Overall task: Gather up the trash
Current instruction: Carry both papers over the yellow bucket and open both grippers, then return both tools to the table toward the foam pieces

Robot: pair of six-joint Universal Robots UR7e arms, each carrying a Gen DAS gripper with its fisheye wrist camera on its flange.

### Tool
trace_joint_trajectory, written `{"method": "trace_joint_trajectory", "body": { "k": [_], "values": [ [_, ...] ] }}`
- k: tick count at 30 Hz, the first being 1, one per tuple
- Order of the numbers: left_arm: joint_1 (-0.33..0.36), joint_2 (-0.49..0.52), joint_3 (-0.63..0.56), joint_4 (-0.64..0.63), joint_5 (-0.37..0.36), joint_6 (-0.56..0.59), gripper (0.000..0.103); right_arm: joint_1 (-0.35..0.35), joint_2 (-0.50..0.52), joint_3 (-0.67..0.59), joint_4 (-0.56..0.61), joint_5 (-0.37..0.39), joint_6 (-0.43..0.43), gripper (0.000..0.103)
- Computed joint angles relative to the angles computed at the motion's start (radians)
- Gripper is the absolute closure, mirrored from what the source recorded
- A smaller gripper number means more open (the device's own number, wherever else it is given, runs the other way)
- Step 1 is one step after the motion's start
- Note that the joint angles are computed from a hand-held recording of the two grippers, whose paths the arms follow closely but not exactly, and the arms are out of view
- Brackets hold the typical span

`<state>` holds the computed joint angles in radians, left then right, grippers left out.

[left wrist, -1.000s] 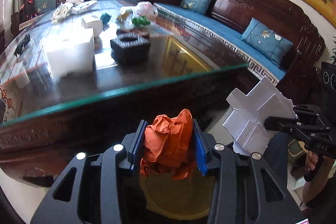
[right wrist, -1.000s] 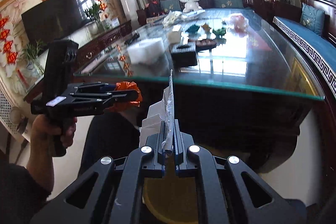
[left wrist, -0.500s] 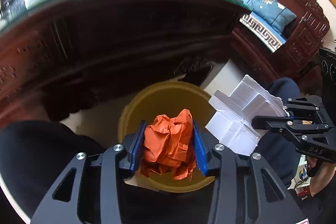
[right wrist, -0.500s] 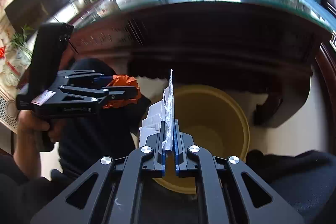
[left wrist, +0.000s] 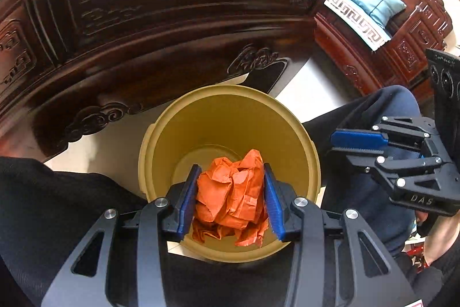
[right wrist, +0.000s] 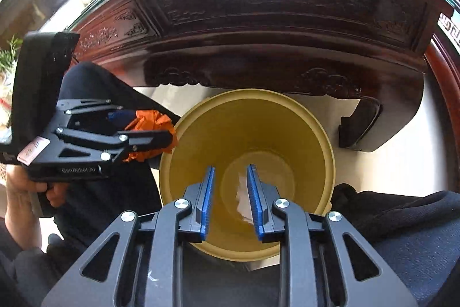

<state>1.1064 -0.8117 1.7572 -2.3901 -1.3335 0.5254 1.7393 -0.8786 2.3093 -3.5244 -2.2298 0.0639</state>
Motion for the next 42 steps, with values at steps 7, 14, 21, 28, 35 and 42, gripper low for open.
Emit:
{"method": "trace_joint_trajectory", "body": {
  "k": [7, 14, 21, 28, 35, 42],
  "values": [
    [-0.009, 0.015, -0.007, 0.013, -0.006, 0.003, 0.057, -0.004, -0.034, 0.021, -0.016, 0.009, -0.007, 0.080],
    [-0.018, 0.020, -0.006, 0.027, -0.025, 0.011, 0.046, -0.001, -0.048, 0.039, -0.036, -0.006, 0.000, 0.076],
    [-0.031, 0.020, 0.000, 0.008, -0.026, 0.011, 0.045, 0.001, -0.056, 0.049, -0.049, 0.002, -0.011, 0.076],
    [-0.036, 0.003, 0.006, -0.025, -0.010, 0.018, 0.045, 0.010, -0.055, 0.036, -0.050, 0.008, -0.033, 0.076],
    [-0.044, -0.031, -0.010, -0.097, -0.005, 0.009, 0.038, 0.038, -0.070, -0.006, -0.023, 0.004, -0.071, 0.076],
    [-0.070, -0.055, -0.055, -0.256, 0.013, -0.022, 0.018, 0.083, -0.078, -0.110, -0.010, -0.006, -0.166, 0.076]
  ]
}}
